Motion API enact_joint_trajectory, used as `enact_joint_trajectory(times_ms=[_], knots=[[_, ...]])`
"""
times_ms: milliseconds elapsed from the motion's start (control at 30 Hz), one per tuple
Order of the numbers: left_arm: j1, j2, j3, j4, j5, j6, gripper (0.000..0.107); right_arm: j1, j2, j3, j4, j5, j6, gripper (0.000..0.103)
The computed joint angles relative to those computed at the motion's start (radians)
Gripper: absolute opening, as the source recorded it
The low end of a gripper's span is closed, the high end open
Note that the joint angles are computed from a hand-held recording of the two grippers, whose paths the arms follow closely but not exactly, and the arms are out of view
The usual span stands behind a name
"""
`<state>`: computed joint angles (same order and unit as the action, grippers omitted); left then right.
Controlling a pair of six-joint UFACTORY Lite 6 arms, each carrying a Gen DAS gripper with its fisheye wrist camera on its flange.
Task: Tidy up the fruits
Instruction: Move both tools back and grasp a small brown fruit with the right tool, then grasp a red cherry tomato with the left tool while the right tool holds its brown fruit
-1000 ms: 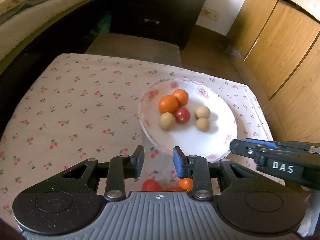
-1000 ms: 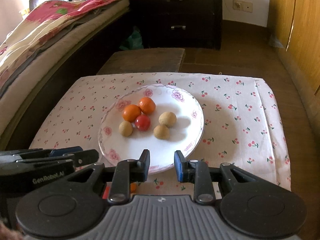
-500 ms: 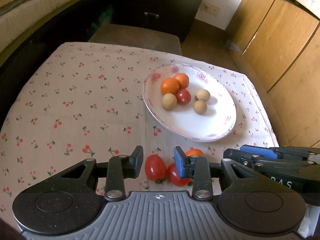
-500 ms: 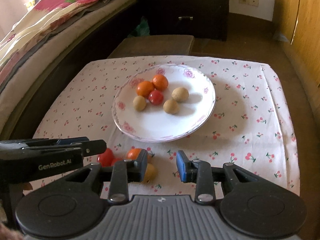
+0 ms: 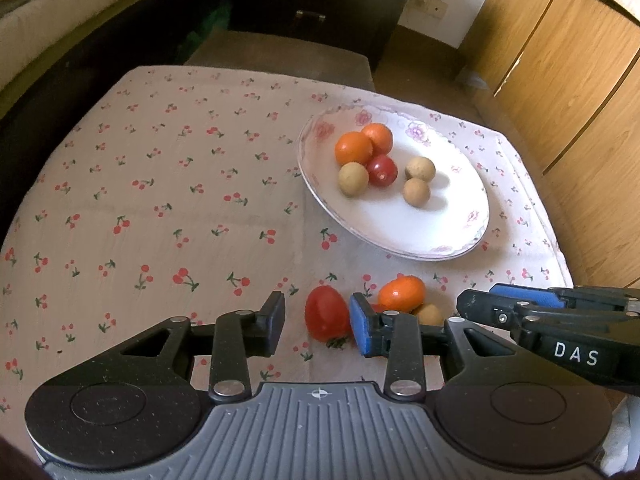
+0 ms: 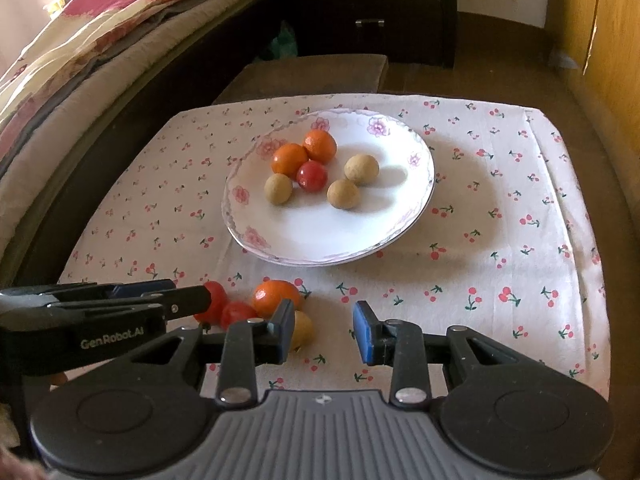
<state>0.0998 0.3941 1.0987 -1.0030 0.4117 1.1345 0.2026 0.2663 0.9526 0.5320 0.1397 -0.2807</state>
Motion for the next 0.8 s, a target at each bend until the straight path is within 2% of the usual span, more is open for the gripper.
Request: enact_joint_trajectory(times_ms=[433, 600, 700, 800], knots=[[0.006, 0.045, 0.034, 0.004, 0.008, -0.026, 0.047, 0.043, 0.1, 0.076, -0.009, 0.018, 0.016, 0.034], [0.022, 0.049, 0.038, -0.005, 0.015, -0.013, 0.05, 0.064, 0.171, 0.116, -0.152, 0.014, 0.174, 0.034], [0.023, 0.053, 0.041, -0.009, 0.018, -0.012, 0.05, 0.063, 0.172, 0.108, -0.114, -0.008, 0.141, 0.034], [0.016, 0.06, 0.045, -0.01, 0.016, -0.017, 0.05, 0.066, 0.164, 0.103, -0.171, -0.008, 0.182, 0.033]])
